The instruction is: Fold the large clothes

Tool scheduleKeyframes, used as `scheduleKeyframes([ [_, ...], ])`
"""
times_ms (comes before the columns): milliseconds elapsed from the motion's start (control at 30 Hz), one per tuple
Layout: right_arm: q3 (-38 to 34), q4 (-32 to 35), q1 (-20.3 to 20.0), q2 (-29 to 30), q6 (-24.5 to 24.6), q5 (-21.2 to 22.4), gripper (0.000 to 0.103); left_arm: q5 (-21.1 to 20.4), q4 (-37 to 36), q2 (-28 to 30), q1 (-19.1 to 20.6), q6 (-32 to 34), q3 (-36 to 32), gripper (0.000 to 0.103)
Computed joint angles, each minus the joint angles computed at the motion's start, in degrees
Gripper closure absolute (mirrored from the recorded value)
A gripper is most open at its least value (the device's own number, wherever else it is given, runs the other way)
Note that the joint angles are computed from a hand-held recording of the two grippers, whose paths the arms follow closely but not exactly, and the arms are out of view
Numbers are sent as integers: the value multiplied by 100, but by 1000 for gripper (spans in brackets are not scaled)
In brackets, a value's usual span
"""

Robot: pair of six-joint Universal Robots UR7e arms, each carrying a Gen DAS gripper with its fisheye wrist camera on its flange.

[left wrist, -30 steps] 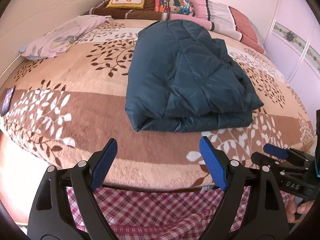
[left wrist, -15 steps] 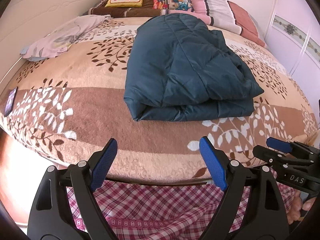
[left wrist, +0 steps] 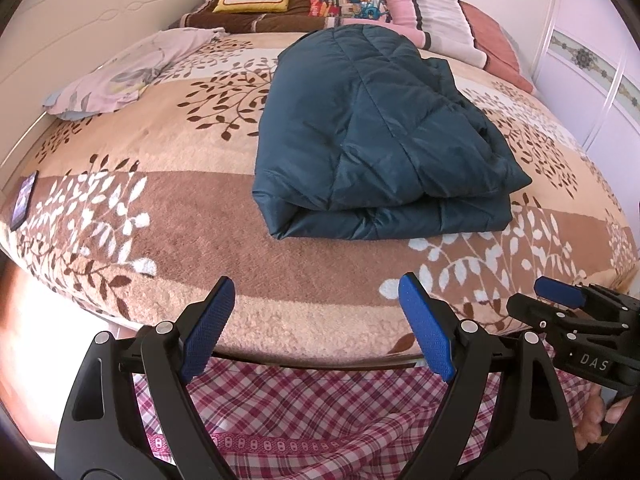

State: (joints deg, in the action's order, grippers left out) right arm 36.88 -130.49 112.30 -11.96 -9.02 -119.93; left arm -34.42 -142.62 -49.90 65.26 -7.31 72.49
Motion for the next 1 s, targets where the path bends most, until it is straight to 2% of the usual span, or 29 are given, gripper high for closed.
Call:
scheduleKeyframes([
  [1000,71,30,-17,-13,34,0,45,11,-2,7,-16,12,-4,20],
])
